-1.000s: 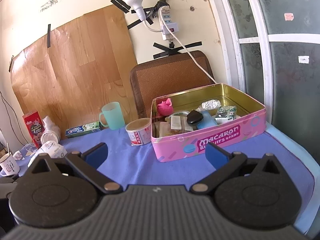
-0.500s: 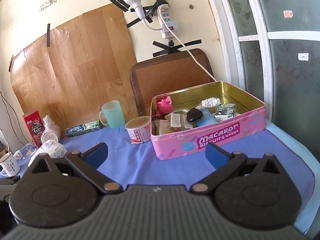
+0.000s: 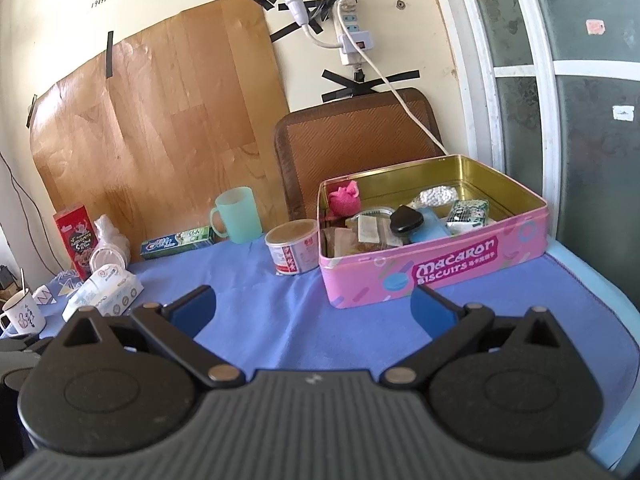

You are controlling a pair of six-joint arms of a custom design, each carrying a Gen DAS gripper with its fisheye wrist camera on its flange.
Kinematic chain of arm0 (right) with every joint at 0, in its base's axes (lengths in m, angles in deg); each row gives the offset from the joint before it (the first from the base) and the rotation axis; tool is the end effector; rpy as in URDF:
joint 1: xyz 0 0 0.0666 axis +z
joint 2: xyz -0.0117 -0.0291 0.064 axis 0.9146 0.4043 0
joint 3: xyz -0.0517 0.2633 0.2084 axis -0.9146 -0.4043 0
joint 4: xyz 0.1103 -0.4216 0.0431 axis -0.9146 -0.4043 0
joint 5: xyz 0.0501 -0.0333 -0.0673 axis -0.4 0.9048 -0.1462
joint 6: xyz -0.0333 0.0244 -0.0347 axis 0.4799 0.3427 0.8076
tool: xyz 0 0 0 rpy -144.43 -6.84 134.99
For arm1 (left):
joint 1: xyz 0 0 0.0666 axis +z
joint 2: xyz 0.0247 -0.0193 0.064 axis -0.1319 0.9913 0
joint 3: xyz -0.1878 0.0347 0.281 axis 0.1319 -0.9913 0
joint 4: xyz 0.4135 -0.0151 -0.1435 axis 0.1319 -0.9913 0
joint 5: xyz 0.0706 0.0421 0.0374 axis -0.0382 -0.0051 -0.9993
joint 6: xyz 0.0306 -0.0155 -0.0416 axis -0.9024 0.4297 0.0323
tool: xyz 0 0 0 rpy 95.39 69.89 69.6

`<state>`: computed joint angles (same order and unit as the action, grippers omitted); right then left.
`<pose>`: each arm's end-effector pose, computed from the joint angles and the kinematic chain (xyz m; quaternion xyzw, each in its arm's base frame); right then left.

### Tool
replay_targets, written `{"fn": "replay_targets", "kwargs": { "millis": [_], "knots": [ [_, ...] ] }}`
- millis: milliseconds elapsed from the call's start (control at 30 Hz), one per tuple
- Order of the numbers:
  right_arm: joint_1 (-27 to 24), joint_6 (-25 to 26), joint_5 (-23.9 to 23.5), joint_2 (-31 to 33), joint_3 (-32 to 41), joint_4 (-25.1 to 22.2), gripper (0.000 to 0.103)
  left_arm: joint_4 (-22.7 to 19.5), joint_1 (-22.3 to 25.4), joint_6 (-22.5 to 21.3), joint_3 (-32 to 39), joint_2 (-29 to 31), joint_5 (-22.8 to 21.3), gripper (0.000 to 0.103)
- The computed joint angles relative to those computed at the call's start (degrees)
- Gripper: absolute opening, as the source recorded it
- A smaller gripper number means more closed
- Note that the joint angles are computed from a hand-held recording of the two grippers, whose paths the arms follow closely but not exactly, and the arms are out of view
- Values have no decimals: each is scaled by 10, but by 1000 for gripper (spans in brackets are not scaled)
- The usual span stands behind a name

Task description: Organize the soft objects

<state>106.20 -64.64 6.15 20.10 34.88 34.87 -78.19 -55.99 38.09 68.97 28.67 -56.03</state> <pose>0.2743 0.1991 0.5143 0.1615 0.8199 0.0485 0.5471 0.3307 -0.3521 0.5497 0.1606 0.8779 -0.0706 0.4456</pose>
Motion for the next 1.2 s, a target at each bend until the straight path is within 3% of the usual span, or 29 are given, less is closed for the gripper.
{"fn": "replay_targets", "kwargs": {
  "millis": [1200],
  "knots": [
    [-1,0,5,1,-1,5,103,-28,12,14,1,9,14,103]
  ]
}}
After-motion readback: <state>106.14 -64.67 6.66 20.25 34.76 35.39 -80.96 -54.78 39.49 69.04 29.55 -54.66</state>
